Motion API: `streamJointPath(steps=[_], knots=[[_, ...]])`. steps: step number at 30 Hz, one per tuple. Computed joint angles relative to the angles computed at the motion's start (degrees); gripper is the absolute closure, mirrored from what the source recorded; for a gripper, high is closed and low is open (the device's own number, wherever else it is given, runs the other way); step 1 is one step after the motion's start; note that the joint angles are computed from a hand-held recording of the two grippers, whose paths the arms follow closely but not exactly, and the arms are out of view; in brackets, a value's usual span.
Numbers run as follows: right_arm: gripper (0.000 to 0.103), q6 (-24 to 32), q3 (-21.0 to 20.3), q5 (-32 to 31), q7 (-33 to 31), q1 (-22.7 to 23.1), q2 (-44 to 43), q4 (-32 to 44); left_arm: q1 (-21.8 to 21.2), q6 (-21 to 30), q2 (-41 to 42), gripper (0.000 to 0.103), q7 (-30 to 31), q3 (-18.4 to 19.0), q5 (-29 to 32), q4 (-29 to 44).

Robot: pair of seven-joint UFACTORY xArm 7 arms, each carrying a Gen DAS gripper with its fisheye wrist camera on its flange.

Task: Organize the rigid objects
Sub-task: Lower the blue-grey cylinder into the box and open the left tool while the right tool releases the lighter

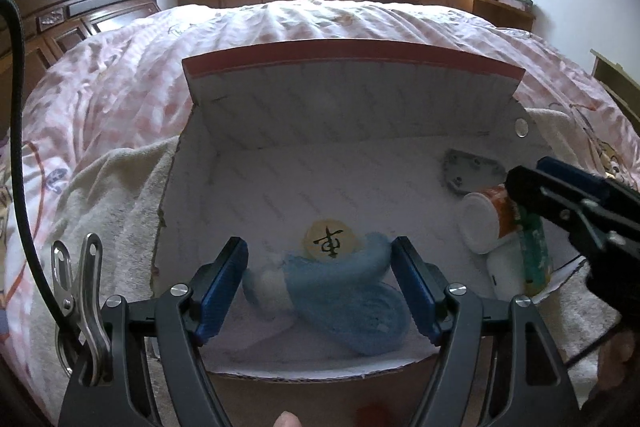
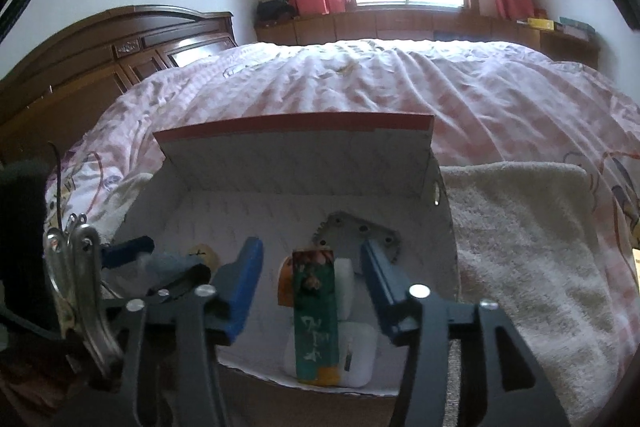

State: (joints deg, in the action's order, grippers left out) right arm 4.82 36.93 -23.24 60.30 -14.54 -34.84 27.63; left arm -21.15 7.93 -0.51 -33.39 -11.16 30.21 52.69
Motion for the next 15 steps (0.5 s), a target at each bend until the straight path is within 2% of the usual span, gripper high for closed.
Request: streamJointPath(steps=[3, 6, 10, 15], knots=[[0.04, -0.27, 0.31, -0.09, 0.2, -0.09, -0.76, -0.21, 0.19, -0.59, -0.34, 0.027, -0.46, 0.08, 0.18, -0.32], [0.039, -0.19, 0.85, -0.06, 0.34, -0.41, -1.19, -0.14, 0.73, -1.35, -0.81, 0.018, -2.01, 0.0, 1.66, -0.53], [0.039, -0.03, 0.47, 0.37, 0.24, 0.34, -0.98, -0.09, 1.44, -1.48, -1.21, 0.018, -3.81, -0.35, 4.25, -0.56], [0.038, 0.5, -0.62, 0.78, -0.18, 2.0, -1.11, -0.39, 1.03, -1.61, -1.62, 0.018, 1.13, -0.47, -1.43, -1.41]])
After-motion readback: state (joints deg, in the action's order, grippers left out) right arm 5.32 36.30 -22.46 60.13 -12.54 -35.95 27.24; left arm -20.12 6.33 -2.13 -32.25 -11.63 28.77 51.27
